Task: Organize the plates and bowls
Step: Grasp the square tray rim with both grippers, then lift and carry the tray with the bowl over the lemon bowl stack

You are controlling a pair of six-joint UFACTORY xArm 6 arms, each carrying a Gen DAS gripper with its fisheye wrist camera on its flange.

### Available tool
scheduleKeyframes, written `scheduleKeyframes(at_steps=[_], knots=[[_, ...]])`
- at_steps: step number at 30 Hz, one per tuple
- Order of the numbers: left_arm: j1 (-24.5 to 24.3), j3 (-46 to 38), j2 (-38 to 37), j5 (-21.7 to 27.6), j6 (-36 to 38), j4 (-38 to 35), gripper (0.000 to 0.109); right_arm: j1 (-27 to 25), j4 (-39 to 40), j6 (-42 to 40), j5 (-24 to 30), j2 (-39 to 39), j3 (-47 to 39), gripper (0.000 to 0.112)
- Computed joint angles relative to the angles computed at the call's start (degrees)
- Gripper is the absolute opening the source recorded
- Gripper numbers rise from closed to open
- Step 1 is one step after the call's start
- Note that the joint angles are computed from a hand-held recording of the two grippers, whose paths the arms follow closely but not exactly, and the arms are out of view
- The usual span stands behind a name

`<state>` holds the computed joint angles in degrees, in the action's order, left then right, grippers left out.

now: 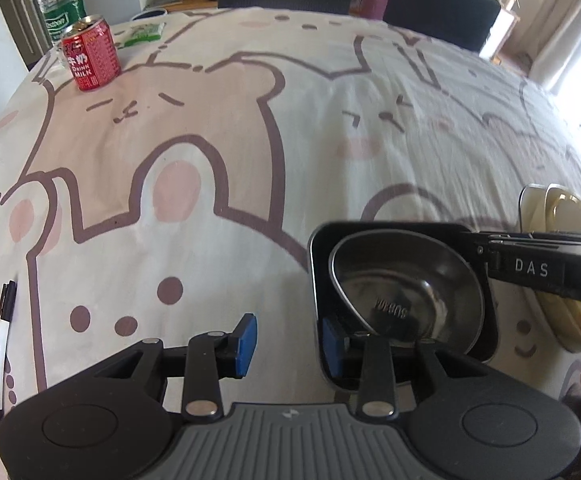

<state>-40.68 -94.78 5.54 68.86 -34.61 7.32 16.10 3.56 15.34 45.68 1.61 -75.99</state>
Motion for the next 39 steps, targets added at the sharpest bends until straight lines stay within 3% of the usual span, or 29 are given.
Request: scheduleKeyframes(at_steps=[3,10,15,28,39], knots=[[0.26,-0.25,0.55,-0.04,0.65,-1.26,0.036,0.86,-2.55,-0.76,1.19,0.20,-0.40,0.036],[0.58,-0.48,1.44,-1.22,-0.90,-1.53,0.033,0.93,-0.13,-2.88,3.53,-1.79,0.84,0.035],[0.70,-1.36,2.53,-1.24,-1.24,-2.17,0.026,0.57,2.66,-3.44,5.31,-2.91,1.53,0.019],[1.65,-1.88,3.78,-2.52,-1.04,-5.16,0.007,-0.57,7.35,-3.08,8.57,-2.39,1.09,0.012],[1.70,-1.55,3.24,-2.81,0.01,-6.09,0.003,-0.57,6.33,-1.56,6.43,-2.67,1.75,0.007]])
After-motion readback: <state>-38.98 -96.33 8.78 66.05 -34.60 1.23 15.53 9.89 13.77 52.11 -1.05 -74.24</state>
